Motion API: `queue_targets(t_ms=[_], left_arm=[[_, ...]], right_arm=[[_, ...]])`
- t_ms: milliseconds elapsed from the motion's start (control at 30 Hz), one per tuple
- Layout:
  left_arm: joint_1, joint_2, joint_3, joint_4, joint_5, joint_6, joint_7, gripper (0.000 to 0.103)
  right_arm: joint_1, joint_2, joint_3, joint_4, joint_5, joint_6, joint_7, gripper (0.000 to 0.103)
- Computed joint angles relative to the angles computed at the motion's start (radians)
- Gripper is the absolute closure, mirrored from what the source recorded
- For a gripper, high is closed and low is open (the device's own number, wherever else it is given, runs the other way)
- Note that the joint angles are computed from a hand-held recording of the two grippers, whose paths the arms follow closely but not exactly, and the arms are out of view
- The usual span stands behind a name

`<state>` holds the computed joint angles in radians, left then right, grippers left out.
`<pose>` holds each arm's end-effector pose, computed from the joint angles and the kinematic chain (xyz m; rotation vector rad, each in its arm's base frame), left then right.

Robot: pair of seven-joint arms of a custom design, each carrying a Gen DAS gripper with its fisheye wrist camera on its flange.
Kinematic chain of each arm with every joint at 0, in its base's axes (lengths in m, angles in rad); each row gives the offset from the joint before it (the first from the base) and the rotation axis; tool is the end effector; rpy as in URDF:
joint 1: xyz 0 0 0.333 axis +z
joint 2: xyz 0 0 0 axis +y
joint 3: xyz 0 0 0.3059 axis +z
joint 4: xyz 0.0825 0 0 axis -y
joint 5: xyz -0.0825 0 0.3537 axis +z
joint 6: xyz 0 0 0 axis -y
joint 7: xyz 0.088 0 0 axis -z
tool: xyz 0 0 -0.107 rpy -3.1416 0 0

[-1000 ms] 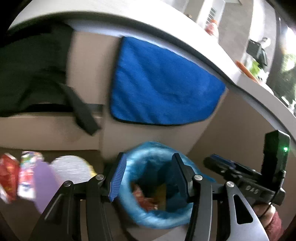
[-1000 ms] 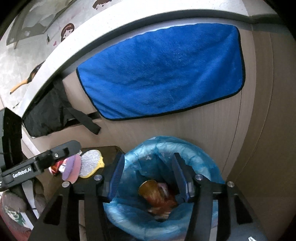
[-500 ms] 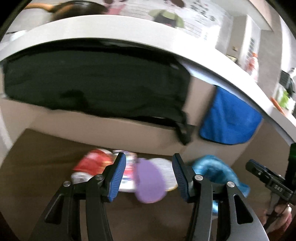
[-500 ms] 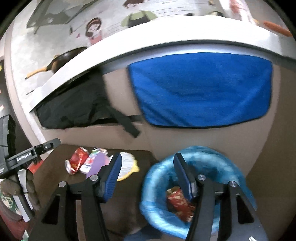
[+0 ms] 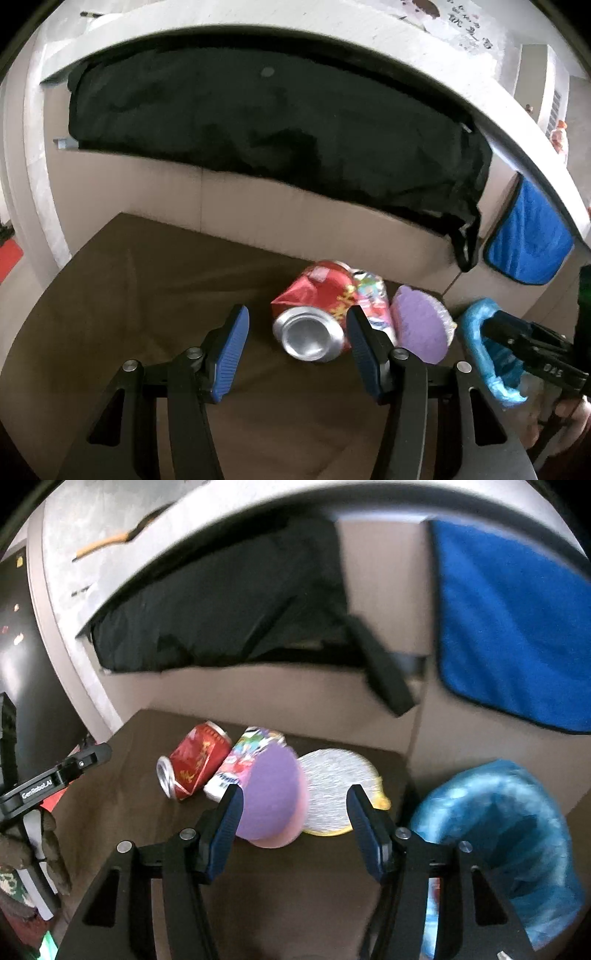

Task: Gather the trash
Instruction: 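Move both open tools back to the table, then grasp the purple sponge with the left tool while the right tool grasps the silver round pad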

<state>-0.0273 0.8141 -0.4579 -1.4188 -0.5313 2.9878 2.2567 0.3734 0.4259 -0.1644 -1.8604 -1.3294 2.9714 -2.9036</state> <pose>0.7079 -0.2209 0.3334 -1.4545 2.1976 -1.2501 0.5937 0.2039 0.3398 -1.4220 1.9323 -0.6935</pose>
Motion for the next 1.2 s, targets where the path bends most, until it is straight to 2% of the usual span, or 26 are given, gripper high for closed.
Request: queue_targets(t_ms=[67,167,300,367,433,467,600,700,800,900,1000,1200], left_arm=[[0.002,0.014,0.007,0.016,0.006,-0.012,-0.001,0.047],[0.001,0.028,0.013,0.034,0.013,-0.02,0.002,0.047],[0.014,0.033,-0.001,0.037,0.006,-0.028,0.017,0.047],[0.022,0.03,-0.012,0.029,-0.001,-0.019,0.033,0.047],[0.032,0.021,-0.033,0.003,-0.007,0.026,0.068,0.047],[0.043,0.014,-0.055,-0.021,-0.008,0.069,0.1,0.047],[0.093,0.001,-0.138,-0.082,0.013,0.155,0.173,0.045],[0.122,-0.001,-0.178,-0.104,0.039,0.161,0.187,0.042],[0.115,-0.001,-0.171,-0.102,0.053,0.151,0.172,0.042],[0.101,-0.004,-0.155,-0.097,0.061,0.138,0.153,0.042],[0.088,-0.005,-0.139,-0.089,0.062,0.12,0.136,0.042],[0.065,-0.002,-0.097,-0.062,0.046,0.059,0.104,0.042]], right_arm=[[-0.022,0.051,0.036,0.05,0.099,-0.011,-0.103,0.048],[-0.02,0.108,0.041,0.105,0.204,-0.028,-0.197,0.048],[-0.003,0.143,0.007,0.135,0.289,-0.051,-0.246,0.048],[0.02,0.148,-0.033,0.136,0.31,-0.082,-0.24,0.048],[0.008,0.154,-0.045,0.133,0.354,-0.106,-0.253,0.048],[-0.003,0.156,-0.047,0.129,0.373,-0.096,-0.26,0.048],[-0.07,0.188,-0.032,0.129,0.487,-0.04,-0.345,0.049],[-0.123,0.221,0.001,0.142,0.579,0.008,-0.433,0.049],[-0.194,0.253,0.077,0.154,0.67,0.06,-0.538,0.05],[-0.239,0.272,0.147,0.164,0.727,0.076,-0.642,0.05],[-0.234,0.273,0.17,0.157,0.755,0.085,-0.71,0.05],[-0.269,0.273,0.27,0.136,0.832,0.114,-0.856,0.051]])
